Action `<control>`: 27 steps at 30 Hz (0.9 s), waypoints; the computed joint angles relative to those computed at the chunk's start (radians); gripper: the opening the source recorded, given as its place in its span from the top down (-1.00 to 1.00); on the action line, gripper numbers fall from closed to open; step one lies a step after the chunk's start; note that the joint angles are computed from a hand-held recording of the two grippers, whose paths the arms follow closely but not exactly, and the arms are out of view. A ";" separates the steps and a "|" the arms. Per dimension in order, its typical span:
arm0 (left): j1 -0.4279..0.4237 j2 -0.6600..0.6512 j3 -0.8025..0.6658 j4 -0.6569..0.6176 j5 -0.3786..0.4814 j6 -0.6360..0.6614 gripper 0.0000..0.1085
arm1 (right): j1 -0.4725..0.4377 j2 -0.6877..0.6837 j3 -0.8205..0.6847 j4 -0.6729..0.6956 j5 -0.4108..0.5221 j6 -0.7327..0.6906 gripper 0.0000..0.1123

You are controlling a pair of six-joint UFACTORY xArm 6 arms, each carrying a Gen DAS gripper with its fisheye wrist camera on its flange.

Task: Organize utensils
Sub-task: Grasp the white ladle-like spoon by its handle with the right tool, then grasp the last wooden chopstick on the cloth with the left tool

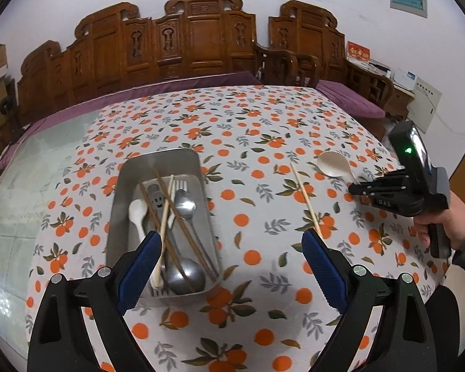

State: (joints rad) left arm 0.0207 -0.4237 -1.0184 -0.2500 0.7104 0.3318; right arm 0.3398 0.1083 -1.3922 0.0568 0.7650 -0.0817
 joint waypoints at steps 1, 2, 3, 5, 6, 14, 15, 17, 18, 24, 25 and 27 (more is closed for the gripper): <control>-0.009 -0.001 0.003 -0.005 0.004 -0.002 -0.62 | -0.001 -0.025 0.025 -0.004 -0.003 0.021 0.92; -0.016 -0.001 0.006 -0.007 0.008 -0.002 -0.62 | -0.001 -0.044 0.045 -0.002 -0.006 0.031 0.92; -0.028 0.000 0.009 -0.005 0.009 -0.001 -0.62 | 0.001 -0.064 0.066 0.001 -0.012 0.034 0.92; -0.052 0.000 0.016 0.010 0.004 -0.007 -0.62 | 0.003 -0.099 0.103 0.005 -0.023 0.043 0.92; -0.061 0.000 0.018 0.013 0.001 -0.008 -0.62 | 0.004 -0.111 0.117 0.011 -0.025 0.045 0.92; -0.158 0.068 -0.005 0.068 -0.011 -0.053 -0.62 | 0.008 -0.181 0.194 0.017 -0.034 0.046 0.92; -0.168 0.083 -0.009 0.075 -0.011 -0.059 -0.62 | 0.003 -0.192 0.202 0.029 -0.035 0.042 0.92; -0.187 0.116 -0.018 0.086 -0.011 -0.068 -0.62 | -0.003 -0.208 0.213 0.035 -0.033 0.046 0.92; -0.195 0.135 -0.024 0.090 -0.009 -0.075 -0.62 | -0.004 -0.215 0.219 0.031 -0.034 0.047 0.92; -0.217 0.240 -0.078 0.073 0.026 -0.098 -0.62 | -0.006 -0.249 0.255 -0.007 -0.052 0.074 0.91; -0.220 0.254 -0.086 0.082 0.024 -0.106 -0.58 | -0.006 -0.252 0.260 -0.002 -0.054 0.071 0.92; -0.227 0.274 -0.095 0.114 0.012 -0.125 -0.54 | -0.004 -0.252 0.262 -0.011 -0.053 0.072 0.92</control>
State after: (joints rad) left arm -0.2067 -0.1496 -1.1133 -0.1364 0.7226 0.2073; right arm 0.3353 -0.1441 -1.1300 0.0461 0.7123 -0.0098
